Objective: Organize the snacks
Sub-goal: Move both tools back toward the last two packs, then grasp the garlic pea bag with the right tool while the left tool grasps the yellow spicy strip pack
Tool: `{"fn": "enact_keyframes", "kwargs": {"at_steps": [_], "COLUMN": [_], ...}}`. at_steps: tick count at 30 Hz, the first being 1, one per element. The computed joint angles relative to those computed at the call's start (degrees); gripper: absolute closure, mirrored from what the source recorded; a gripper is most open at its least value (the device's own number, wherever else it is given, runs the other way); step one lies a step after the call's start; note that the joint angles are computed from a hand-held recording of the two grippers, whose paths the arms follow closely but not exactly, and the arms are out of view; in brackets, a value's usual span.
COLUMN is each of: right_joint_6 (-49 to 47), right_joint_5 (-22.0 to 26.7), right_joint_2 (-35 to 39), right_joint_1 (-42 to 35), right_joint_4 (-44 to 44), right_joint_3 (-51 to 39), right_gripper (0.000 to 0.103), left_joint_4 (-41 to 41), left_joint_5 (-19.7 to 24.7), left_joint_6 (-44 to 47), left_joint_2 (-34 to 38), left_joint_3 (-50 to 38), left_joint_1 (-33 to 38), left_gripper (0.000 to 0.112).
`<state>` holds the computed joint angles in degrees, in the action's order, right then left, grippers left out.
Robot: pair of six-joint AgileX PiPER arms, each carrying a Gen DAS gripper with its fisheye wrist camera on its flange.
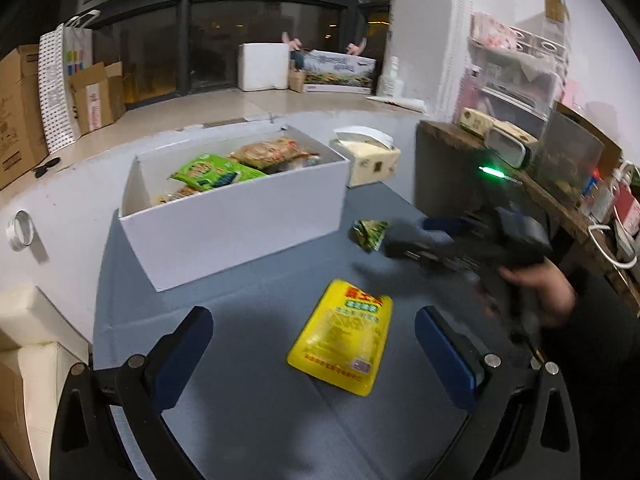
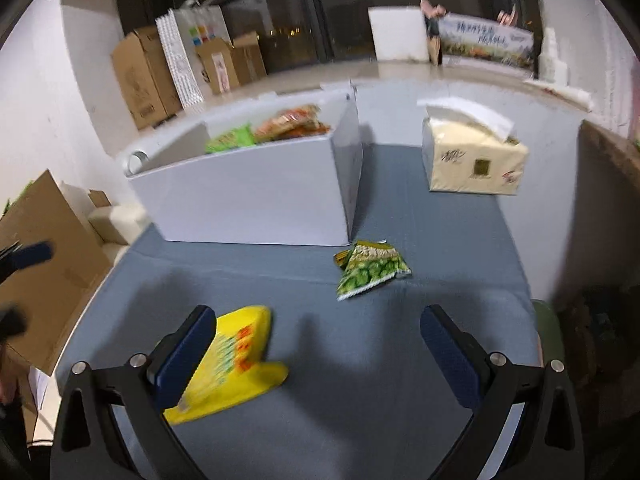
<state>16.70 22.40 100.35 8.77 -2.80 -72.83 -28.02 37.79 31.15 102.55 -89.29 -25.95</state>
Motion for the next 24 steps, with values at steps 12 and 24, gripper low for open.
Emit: {"fn": "enact_keyframes", "kwargs": {"at_steps": [12, 24], "right_joint_6": [-4.54, 6.36], "right_joint_5": [16.53, 9.50], "right_joint_2": [21.39, 5.97], "right_joint_1": [-4.29, -0.85], "right_joint_4": [2.30, -9.22], "right_joint_3": [-27.06, -9.56], "right_gripper": [0.003, 0.048], "left_joint_4": [0.01, 1.45], "left_joint_5": [-0.42, 9.14], "left_joint_6": [0.58, 2.37], "left_joint_2": [-0.07, 10.59], "left_joint_3": [1.69, -9.86], "left_joint_1": [-0.69, -2.89], "left_gripper": [0.009, 0.009]}}
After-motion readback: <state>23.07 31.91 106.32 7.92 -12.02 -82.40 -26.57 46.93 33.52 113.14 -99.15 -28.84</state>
